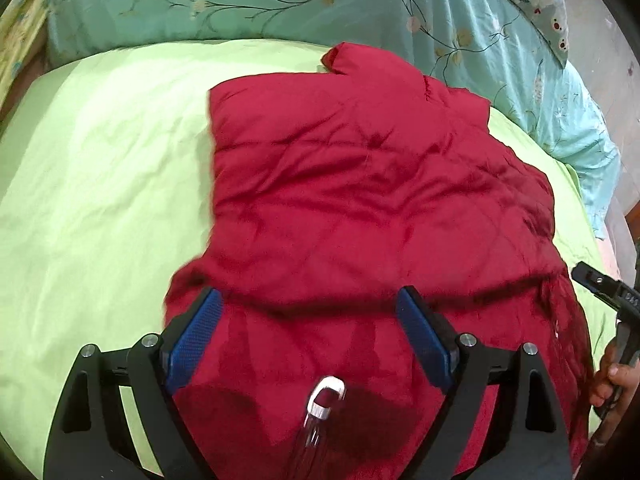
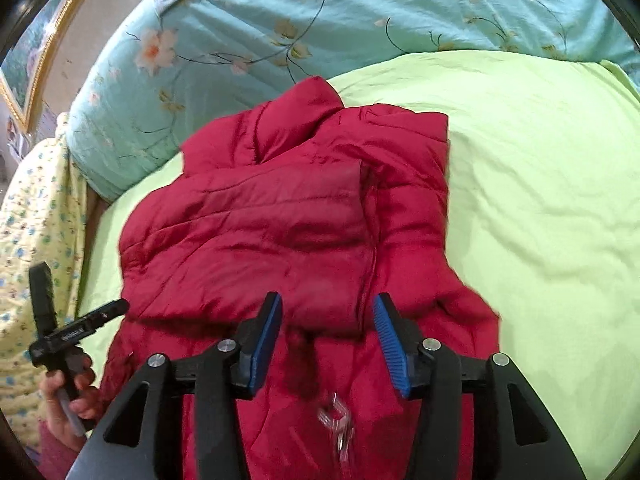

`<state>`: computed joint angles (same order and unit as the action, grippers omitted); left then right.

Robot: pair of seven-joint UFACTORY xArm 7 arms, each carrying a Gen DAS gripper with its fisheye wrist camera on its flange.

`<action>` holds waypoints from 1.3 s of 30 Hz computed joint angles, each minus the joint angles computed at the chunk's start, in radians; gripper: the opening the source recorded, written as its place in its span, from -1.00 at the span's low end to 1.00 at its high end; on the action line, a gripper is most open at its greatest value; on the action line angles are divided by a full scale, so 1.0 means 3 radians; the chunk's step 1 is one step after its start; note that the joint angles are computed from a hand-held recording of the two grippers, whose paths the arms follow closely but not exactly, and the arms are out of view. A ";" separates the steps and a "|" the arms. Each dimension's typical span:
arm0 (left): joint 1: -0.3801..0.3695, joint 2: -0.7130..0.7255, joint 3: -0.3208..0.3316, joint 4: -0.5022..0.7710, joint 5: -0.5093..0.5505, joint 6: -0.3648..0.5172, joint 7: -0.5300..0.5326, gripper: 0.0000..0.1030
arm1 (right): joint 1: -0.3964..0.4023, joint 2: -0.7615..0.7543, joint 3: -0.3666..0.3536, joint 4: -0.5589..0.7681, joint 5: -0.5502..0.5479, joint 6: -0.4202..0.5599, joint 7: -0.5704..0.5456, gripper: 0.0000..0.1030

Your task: Fold large clothes

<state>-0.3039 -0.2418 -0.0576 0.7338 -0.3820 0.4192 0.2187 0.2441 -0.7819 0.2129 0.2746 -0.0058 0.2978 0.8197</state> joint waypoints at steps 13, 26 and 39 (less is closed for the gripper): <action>0.0123 -0.1214 0.0321 -0.0926 -0.0036 0.0373 0.0107 0.74 | 0.0680 -0.1680 0.0037 -0.0479 0.0374 0.1355 0.0197 0.48; 0.0354 -0.1916 0.0496 -0.1330 0.0189 0.0902 0.0109 0.74 | 0.1191 -0.2251 0.0507 -0.0444 0.0568 0.2774 0.0760 0.53; 0.0565 -0.2349 0.0622 -0.1574 0.0344 0.1377 0.0318 0.74 | 0.1817 -0.2779 0.0525 -0.0520 0.0749 0.3295 0.0885 -0.36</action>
